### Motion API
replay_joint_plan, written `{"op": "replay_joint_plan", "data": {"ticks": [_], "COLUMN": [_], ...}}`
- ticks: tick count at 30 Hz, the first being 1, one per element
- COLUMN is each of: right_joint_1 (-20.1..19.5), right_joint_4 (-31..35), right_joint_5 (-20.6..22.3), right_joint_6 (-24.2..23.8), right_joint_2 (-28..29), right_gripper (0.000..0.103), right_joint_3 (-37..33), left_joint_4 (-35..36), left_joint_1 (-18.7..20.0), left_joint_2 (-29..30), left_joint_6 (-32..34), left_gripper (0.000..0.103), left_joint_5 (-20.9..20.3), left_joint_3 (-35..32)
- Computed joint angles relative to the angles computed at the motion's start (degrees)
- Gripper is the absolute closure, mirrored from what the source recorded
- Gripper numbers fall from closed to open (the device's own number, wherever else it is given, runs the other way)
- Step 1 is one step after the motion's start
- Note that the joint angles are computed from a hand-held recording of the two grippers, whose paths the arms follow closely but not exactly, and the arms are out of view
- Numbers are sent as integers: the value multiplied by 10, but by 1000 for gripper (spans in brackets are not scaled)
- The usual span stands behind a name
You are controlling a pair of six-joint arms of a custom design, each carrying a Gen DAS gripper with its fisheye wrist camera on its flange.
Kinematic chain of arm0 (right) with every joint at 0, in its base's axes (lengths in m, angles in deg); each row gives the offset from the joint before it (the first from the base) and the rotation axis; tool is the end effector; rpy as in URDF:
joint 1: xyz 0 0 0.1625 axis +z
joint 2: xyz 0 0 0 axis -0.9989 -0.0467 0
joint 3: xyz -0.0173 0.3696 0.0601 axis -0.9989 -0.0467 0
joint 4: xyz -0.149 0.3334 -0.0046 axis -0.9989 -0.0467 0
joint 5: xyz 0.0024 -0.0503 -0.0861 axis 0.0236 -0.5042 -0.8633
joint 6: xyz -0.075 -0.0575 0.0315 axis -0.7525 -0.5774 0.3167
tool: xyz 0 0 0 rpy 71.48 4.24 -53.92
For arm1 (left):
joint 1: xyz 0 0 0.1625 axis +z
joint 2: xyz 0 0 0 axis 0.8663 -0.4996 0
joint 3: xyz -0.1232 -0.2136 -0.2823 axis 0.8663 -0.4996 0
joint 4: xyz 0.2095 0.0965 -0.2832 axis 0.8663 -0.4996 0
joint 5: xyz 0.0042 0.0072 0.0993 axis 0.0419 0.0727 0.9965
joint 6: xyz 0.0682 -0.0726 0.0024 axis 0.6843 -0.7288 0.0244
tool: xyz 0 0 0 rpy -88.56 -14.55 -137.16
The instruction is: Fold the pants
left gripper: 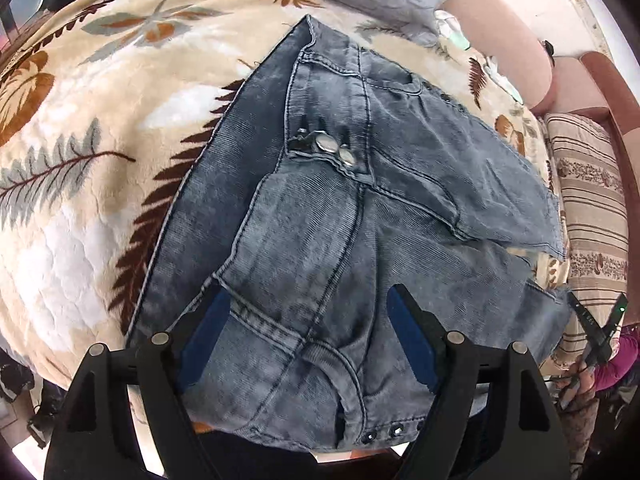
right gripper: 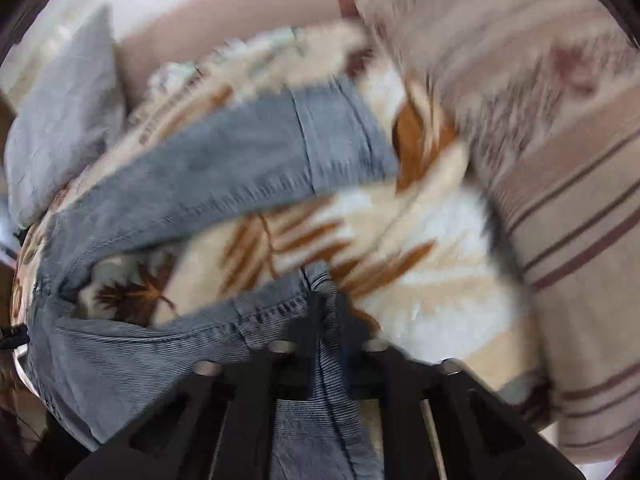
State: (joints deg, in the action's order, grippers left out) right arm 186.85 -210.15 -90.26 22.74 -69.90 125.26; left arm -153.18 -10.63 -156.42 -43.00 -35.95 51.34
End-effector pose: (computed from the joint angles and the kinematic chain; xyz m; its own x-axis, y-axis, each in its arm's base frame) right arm 0.1334 -0.3692 0.2410 -0.8046 0.1346 0.5783 -0.2247 0.8325 -0.5064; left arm -0.0475 -0.3527 0.3209 -0.8516 -0.2557 -0.4577 -0.0558 0.9122 -0.4059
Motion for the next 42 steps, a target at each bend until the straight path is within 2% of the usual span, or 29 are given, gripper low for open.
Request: {"op": "replay_joint_plan", "data": {"ticks": [2, 4, 6, 7, 8, 10, 11, 12, 14, 16, 18, 20, 23, 25, 28, 31, 33, 34, 37, 42], "right_joint_1": [-8, -37, -47, -44, -47, -48, -44, -40, -32, -29, -23, -29, -22, -8, 5, 33, 57, 76, 123, 198], "right_joint_4": [7, 50, 44, 31, 34, 36, 47, 53, 65, 71, 90, 113, 94, 82, 90, 107, 118, 124, 151, 247], "right_joint_5": [-30, -35, -44, -41, -22, 9, 19, 27, 37, 38, 9, -13, -9, -10, 6, 20, 36, 47, 83, 150], "right_joint_6": [11, 32, 37, 46, 60, 68, 69, 67, 72, 74, 78, 93, 102, 97, 100, 103, 104, 100, 80, 33], "right_joint_2": [-13, -20, -14, -19, -37, -72, -91, -108, -129, -136, -112, -86, -94, -103, -101, -54, -13, 22, 114, 321], "right_gripper": [101, 101, 100, 99, 92, 89, 79, 65, 50, 50, 51, 51, 51, 51, 50, 47, 47, 47, 47, 43], "right_joint_3": [-1, 0, 11, 19, 25, 38, 42, 49, 59, 74, 75, 71, 72, 61, 39, 8, -15, -37, -111, -326], "left_joint_4": [31, 51, 60, 59, 55, 64, 73, 75, 54, 61, 82, 114, 120, 159, 167, 130, 103, 92, 115, 139], "left_joint_1": [-5, 8, -4, -7, -8, -17, -23, -26, -22, -18, -8, -21, -34, -51, -37, 19, 44, 48, 30, 22], "left_joint_2": [14, 31, 23, 13, 0, -33, -46, -63, -78, -72, -26, -10, -27, -47, -58, -23, -19, -21, -65, -126], "left_joint_6": [-15, -28, -35, -31, -25, -23, -26, -23, -8, -9, -15, -23, -2, -20, -20, 2, 17, 23, 8, -4], "left_gripper": [22, 22, 22, 22, 22, 22, 22, 22, 22, 22, 22, 22, 22, 22, 22, 22, 22, 22, 22, 22], "left_joint_5": [23, 32, 49, 41, 33, 31, 33, 30, 12, 12, 21, 46, 38, 67, 78, 55, 25, 17, 10, -42], "left_joint_3": [-2, -5, 3, 4, 5, 6, 5, 5, 13, 21, 14, 16, 4, -14, -40, -66, -68, -64, -46, -8]}}
